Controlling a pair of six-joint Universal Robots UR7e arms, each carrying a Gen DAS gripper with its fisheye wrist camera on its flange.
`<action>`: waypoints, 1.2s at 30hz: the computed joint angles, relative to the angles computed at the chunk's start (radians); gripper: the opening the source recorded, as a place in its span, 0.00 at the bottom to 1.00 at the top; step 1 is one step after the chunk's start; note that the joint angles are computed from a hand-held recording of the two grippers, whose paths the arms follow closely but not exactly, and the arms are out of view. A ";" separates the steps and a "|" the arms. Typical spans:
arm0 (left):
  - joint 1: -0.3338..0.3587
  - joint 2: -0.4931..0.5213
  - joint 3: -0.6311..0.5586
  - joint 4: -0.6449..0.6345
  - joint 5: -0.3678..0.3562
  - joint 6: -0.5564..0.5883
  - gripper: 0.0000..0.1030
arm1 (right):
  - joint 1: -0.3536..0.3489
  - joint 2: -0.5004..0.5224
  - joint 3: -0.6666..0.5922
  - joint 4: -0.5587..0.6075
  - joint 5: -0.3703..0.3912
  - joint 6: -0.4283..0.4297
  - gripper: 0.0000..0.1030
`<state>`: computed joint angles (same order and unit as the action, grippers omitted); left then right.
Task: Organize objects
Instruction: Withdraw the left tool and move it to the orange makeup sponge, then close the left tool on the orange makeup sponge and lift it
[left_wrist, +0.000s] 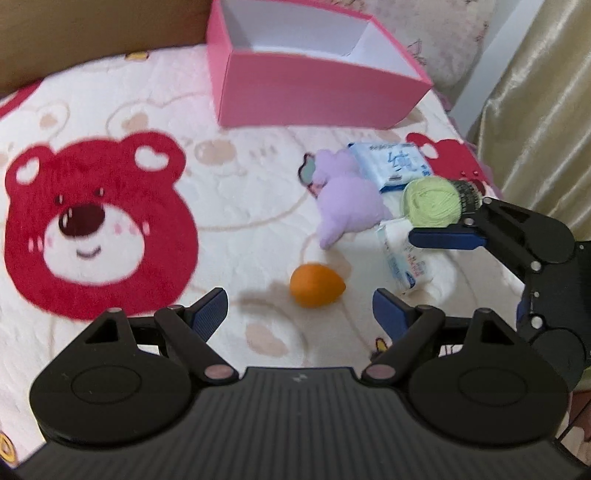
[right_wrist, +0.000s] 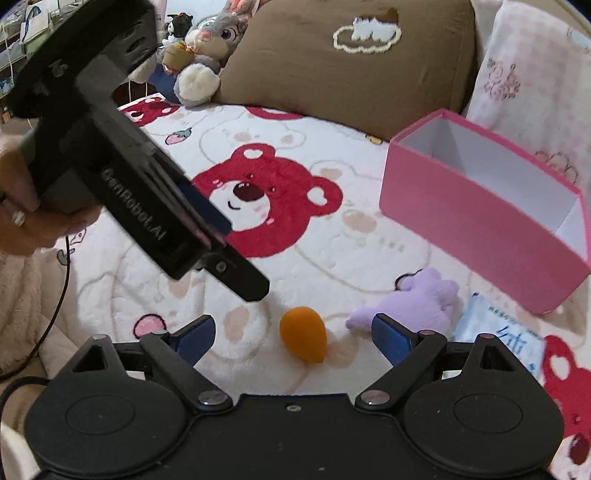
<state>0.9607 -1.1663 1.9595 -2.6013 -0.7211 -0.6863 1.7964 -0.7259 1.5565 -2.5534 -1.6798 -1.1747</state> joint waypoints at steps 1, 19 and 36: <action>0.005 0.004 0.002 0.000 -0.017 0.002 0.82 | -0.008 0.005 -0.007 0.020 0.017 0.008 0.88; 0.087 0.113 0.039 -0.338 -0.074 -0.007 0.80 | -0.029 0.104 0.001 -0.099 -0.060 -0.039 0.67; 0.109 0.143 0.027 -0.455 -0.145 0.114 0.31 | -0.021 0.094 0.014 -0.152 -0.100 0.057 0.35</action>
